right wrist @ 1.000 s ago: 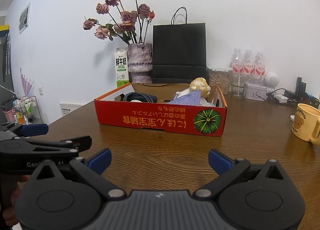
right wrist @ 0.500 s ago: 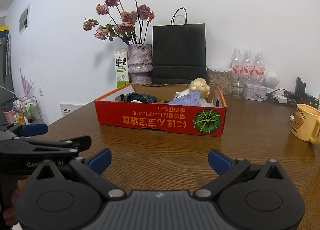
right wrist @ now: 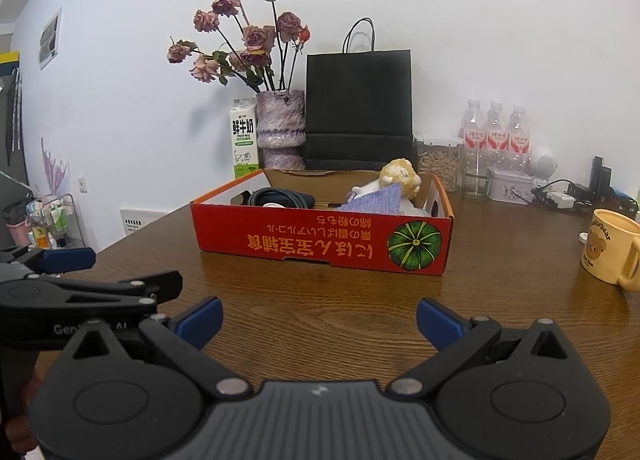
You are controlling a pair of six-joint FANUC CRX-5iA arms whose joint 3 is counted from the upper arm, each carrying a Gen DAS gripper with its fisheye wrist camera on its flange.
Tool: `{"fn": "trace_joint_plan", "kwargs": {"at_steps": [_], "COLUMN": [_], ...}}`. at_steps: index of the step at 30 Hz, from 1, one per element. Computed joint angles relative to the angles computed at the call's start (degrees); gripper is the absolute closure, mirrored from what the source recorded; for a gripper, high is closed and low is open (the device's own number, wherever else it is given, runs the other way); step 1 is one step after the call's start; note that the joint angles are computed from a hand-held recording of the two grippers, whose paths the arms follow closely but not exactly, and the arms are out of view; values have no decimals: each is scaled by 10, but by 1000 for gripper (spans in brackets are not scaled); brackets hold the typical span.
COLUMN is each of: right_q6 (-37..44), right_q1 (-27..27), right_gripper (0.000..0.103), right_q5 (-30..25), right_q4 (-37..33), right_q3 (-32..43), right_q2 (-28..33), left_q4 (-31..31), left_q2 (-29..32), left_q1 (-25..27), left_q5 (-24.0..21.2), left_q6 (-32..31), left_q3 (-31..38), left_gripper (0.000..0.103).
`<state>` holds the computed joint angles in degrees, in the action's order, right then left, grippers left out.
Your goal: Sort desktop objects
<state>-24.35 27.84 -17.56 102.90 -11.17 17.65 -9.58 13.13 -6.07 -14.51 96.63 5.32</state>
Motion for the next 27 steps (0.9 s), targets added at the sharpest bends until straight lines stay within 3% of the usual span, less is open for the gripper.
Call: {"fn": "trace_joint_plan", "kwargs": {"at_steps": [16,23,27], "right_q6": [-3,-1,4], "right_q1": [-1,-1,1], "right_gripper": [0,0,0], "right_q5": [1,0,-1], "right_q4": [3,1,-3], "right_q3": [-1,-1,-1], "right_q2": [0,-1,-1], "left_q4": [-38,-15,35], "left_q2": [-1,1,3], "left_q1": [-6,-3,3], "left_q5": [-7,-7,-3], "left_q6": [34,14,-31], "left_q3": [9,6,-3], "left_gripper": [0,0,0]}}
